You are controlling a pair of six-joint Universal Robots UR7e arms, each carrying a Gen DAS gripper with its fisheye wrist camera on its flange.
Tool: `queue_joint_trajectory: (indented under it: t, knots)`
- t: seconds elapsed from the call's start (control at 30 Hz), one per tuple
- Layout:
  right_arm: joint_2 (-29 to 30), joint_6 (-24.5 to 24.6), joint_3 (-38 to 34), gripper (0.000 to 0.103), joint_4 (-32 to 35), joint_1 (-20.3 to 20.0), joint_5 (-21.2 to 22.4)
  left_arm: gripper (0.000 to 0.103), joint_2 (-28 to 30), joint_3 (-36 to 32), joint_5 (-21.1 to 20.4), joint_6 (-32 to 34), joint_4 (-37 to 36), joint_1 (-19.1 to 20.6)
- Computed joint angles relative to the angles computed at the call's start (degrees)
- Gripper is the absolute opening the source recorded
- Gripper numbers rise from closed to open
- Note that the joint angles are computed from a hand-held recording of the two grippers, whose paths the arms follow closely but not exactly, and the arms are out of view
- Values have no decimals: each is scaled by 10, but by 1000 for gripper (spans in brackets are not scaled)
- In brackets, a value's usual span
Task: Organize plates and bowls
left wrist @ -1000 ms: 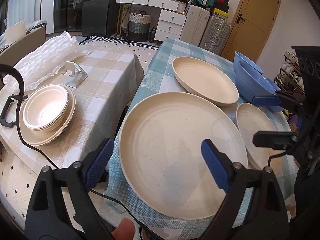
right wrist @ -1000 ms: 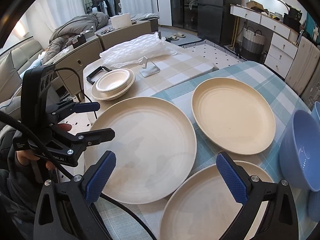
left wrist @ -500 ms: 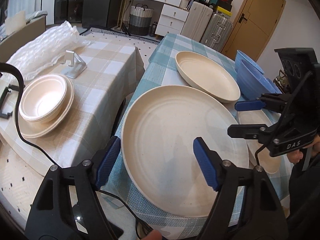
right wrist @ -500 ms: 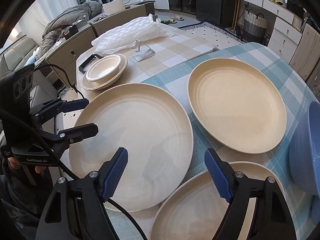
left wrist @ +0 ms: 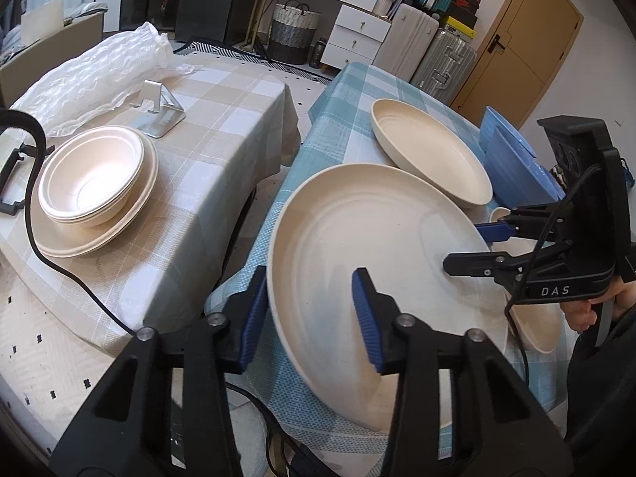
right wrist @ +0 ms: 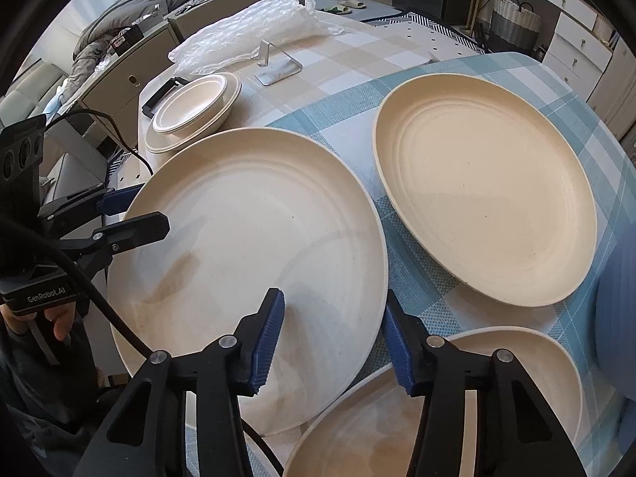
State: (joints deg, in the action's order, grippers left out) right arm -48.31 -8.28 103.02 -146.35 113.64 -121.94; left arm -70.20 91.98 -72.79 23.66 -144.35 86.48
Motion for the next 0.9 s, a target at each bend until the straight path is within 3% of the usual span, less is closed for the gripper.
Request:
queue_joint_trajectory:
  t: [0.17, 0.27, 0.37, 0.9]
  knots:
    - [0, 12, 0, 33, -2, -3, -8, 23, 5, -3, 14, -4, -3, 1]
    - [-1, 14, 0, 31, 1, -5, -6, 20, 3, 6, 28, 2, -14, -2]
    - [-1, 15, -1, 29, 3, -5, -8, 9, 5, 8, 40, 1, -28, -3]
    - [-8, 29, 20, 19, -38, -2, -7, 9, 0, 14, 42, 11, -46, -5]
